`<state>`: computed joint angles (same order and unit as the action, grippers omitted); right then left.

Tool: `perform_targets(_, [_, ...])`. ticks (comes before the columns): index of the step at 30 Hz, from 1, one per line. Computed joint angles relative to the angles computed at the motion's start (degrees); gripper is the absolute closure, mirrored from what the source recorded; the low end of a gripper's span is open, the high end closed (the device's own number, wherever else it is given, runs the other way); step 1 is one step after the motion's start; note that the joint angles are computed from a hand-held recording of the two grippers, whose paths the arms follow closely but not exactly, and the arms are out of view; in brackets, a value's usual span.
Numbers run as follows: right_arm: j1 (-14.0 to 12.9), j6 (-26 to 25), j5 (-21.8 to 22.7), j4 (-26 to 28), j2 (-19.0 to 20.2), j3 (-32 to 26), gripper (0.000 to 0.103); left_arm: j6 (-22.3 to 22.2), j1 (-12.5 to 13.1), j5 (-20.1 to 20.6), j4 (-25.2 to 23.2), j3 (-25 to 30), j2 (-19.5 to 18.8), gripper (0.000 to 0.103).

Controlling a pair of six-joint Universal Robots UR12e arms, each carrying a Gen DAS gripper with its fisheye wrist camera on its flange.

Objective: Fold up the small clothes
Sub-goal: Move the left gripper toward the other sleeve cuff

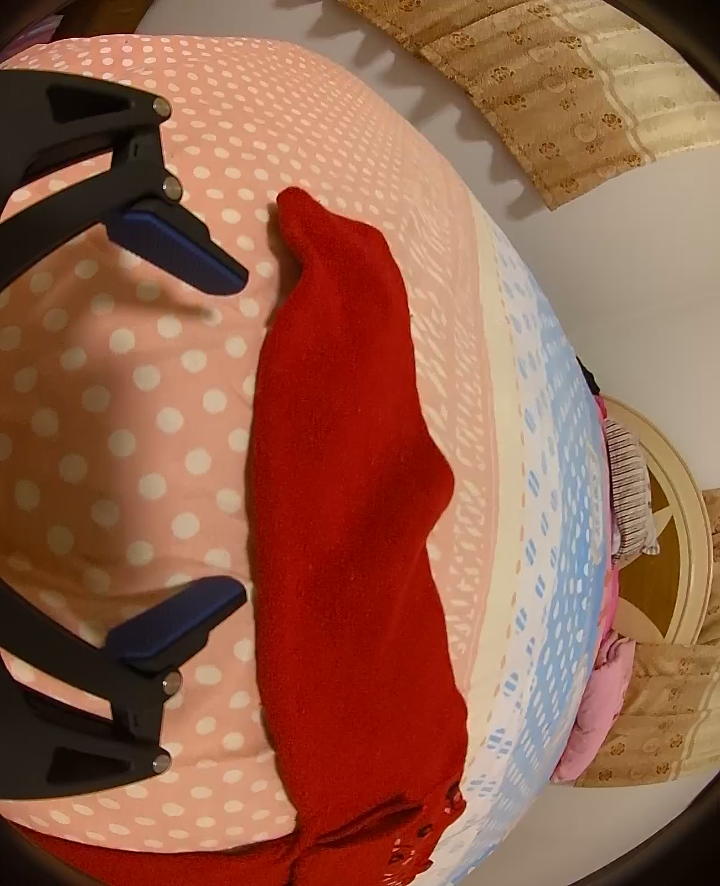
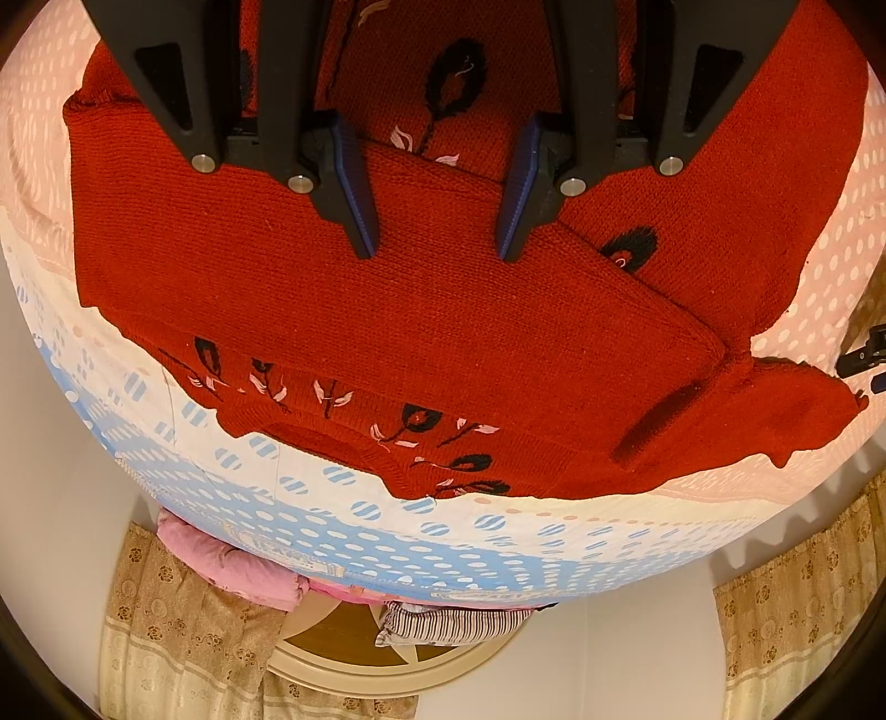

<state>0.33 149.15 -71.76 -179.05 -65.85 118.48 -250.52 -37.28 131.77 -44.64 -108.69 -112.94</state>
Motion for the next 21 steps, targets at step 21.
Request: perform_targets(21, [0.0,0.1,-0.1,-0.3,0.0,0.1,0.057,-15.2,3.9,-1.2,6.9,-11.4,8.4,0.011])
